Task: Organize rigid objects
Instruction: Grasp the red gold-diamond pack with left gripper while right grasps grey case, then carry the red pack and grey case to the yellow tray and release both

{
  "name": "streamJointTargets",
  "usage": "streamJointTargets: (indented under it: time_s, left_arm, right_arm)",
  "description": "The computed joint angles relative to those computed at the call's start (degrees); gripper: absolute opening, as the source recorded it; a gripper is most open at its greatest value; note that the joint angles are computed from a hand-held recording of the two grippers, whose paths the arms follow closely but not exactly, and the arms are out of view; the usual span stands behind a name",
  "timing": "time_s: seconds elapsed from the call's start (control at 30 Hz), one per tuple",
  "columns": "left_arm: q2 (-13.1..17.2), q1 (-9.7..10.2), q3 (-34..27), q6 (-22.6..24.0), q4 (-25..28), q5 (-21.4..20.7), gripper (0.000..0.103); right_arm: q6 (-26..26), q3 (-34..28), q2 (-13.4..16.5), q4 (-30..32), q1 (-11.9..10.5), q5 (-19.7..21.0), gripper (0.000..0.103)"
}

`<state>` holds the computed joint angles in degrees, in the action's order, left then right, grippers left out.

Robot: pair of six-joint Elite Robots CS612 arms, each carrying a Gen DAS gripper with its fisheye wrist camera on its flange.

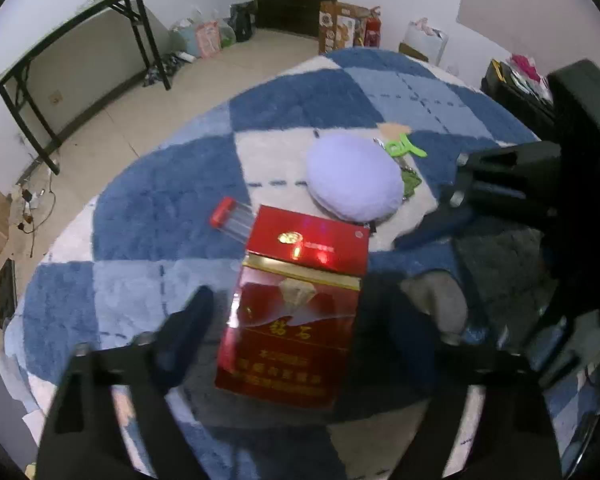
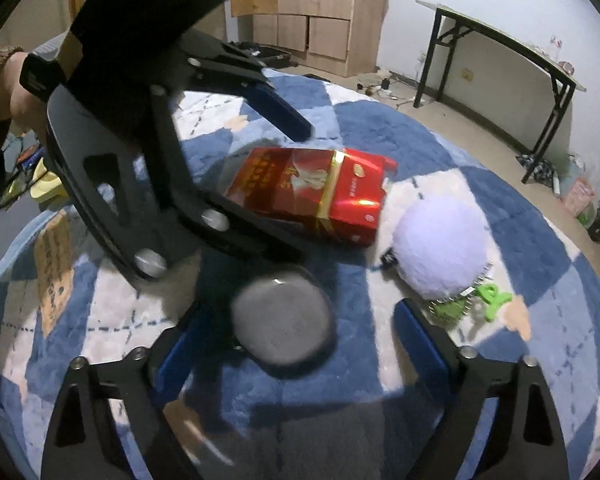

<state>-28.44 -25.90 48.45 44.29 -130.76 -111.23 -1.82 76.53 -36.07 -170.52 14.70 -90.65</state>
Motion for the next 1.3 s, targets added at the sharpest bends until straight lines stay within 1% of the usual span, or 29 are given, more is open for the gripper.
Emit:
streamJointTargets:
  time_s: [0.03, 0.07, 0.17, 0.27, 0.37, 0.43, 0.47, 0.5, 0.53, 0.6, 0.63, 0.67, 0.8, 0.9, 0.97, 1.0, 1.03, 1.07, 1.13, 1.2, 1.27, 1.3]
  left_arm:
    - [-0.1, -0.1, 0.1, 0.2, 0.3, 0.5, 0.064]
    - [-0.1, -0.18, 0.3, 0.0, -0.1, 0.9, 0.064]
    - [-0.6, -0.19, 1.7, -1.8, -2.0, 1.0, 0.063]
    - [-1.1, -0.17, 2.9, -5.0, -4.0, 1.6, 0.063]
    - [-2.2, 0.22, 4.7, -7.7, -6.4, 1.8, 0.063]
    - [-3.0, 0.69, 5.5, -9.2, -7.1, 1.9, 0.062]
    - [-3.4, 0.85, 5.9, -9.6, -7.5, 2.5, 0.062]
    - [-4.2, 1.21, 6.8, -10.4, -9.0, 3.2, 0.062]
    - [-4.7, 1.52, 7.2, -11.0, -9.6, 3.4, 0.062]
    - [-5.6, 2.49, 8.0, -12.3, -11.2, 3.1, 0.061]
    - [-6.3, 3.45, 8.7, -13.1, -13.0, 2.0, 0.061]
    - [-6.6, 3.96, 8.9, -13.8, -13.6, 1.6, 0.061]
    - [-8.3, 6.89, 9.5, -18.3, -16.9, 3.3, 0.061]
    - [-9.0, 9.51, 9.6, -23.5, -19.3, 6.1, 0.061]
    - [-8.9, 11.25, 9.1, -26.8, -19.5, 8.1, 0.061]
    - [-8.9, 12.19, 9.1, -29.1, -20.0, 10.2, 0.061]
    - [-8.8, 12.78, 9.3, -30.9, -20.4, 11.1, 0.061]
    - [-8.8, 13.69, 9.7, -33.7, -21.0, 11.1, 0.061]
    - [-9.1, 14.73, 11.5, -38.0, -21.8, 11.3, 0.061]
    - [-9.5, 15.28, 13.5, -40.4, -22.9, 11.7, 0.061]
    - [-9.4, 15.72, 14.7, -41.9, -22.8, 11.2, 0.061]
    - [-9.3, 15.71, 15.2, -42.5, -22.6, 11.5, 0.061]
  right_arm:
    - [-0.2, -0.7, 0.4, 1.4, 0.1, -0.5, 0.07]
    - [-0.5, -0.9, 0.6, 1.3, 0.2, -0.9, 0.069]
    - [-1.0, -0.8, 0.7, 0.3, 0.3, -0.6, 0.054]
    - [-1.4, -1.1, 0.6, 1.0, 0.8, -2.2, 0.054]
    - [-1.3, -1.0, 0.2, 1.5, 0.9, -2.6, 0.054]
    - [-0.2, -0.4, -0.4, 1.7, 1.0, -2.5, 0.054]
    - [0.3, -0.2, -0.7, 1.9, 1.0, -2.2, 0.054]
    - [0.4, 0.1, -1.1, 1.9, 1.1, -1.9, 0.054]
    - [-0.2, 0.2, -1.4, 1.9, 1.3, -2.0, 0.054]
    - [-0.7, 0.2, -1.9, 2.1, 1.6, -2.0, 0.054]
    - [-0.5, -0.1, -2.1, 2.2, 1.8, -1.8, 0.054]
    - [-0.1, -0.3, -2.3, 2.1, 2.0, -1.5, 0.054]
    - [2.3, -3.2, -2.2, 1.9, 2.9, 0.9, 0.054]
    - [2.7, -7.4, -1.2, 3.2, 4.0, 2.8, 0.054]
    - [2.9, -11.3, 0.1, 5.0, 4.8, 4.8, 0.054]
    - [2.7, -14.1, 1.2, 6.8, 5.4, 5.7, 0.054]
    - [2.4, -16.1, 2.0, 8.1, 5.8, 6.4, 0.054]
    - [1.7, -18.8, 3.2, 9.8, 6.3, 7.3, 0.054]
    - [0.1, -23.7, 5.6, 12.9, 7.3, 7.5, 0.054]
    - [0.0, -29.5, 8.7, 16.3, 8.0, 7.3, 0.054]
    - [2.6, -36.8, 12.8, 20.3, 8.5, 7.1, 0.054]
    - [3.5, -39.2, 14.2, 21.2, 8.5, 6.8, 0.054]
